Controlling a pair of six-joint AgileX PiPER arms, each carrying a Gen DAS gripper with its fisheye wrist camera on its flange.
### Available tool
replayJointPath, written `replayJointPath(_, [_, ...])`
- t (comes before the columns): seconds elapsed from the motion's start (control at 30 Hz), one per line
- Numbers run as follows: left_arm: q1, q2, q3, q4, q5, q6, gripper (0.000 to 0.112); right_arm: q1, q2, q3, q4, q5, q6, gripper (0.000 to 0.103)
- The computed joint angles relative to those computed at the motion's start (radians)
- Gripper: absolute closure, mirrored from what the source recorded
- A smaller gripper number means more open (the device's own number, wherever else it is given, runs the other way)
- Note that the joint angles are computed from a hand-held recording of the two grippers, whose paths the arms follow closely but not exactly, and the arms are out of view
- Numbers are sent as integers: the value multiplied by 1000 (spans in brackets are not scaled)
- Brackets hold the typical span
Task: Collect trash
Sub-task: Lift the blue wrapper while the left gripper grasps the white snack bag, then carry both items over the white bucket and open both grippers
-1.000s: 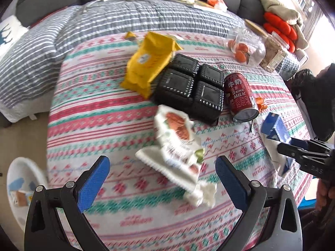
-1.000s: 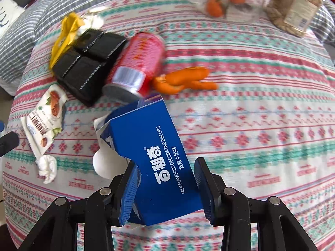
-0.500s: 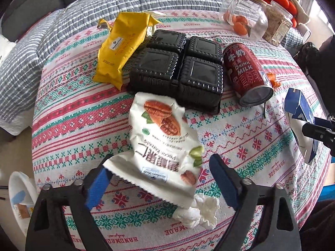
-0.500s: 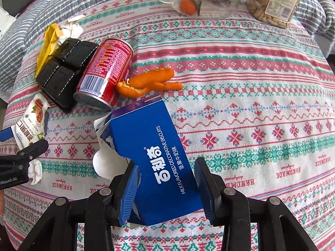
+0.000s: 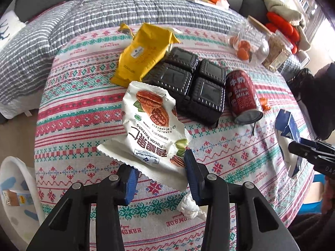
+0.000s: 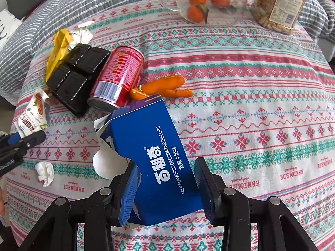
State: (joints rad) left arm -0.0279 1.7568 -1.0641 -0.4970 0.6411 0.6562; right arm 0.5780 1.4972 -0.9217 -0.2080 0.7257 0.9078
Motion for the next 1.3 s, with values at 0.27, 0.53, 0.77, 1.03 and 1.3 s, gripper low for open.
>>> replayJointPath(0.27, [58, -71, 33, -22, 18, 32, 69, 39, 13, -42, -18, 8, 37, 56])
replayJointPath(0.53, [188, -96, 42, -15, 43, 88, 69, 101, 89, -149, -19, 13, 56, 56])
replayJointPath(0.77, [346, -95, 28, -11, 84, 158, 69, 172, 211, -305, -7, 27, 50, 56])
replayJointPath(1.03, [531, -45, -29, -8, 141, 222, 69, 244, 360, -496, 6, 70, 28, 56])
replayJointPath(1.3, [684, 32, -95, 14, 165, 292, 66, 293, 478, -656, 8, 126, 1, 56])
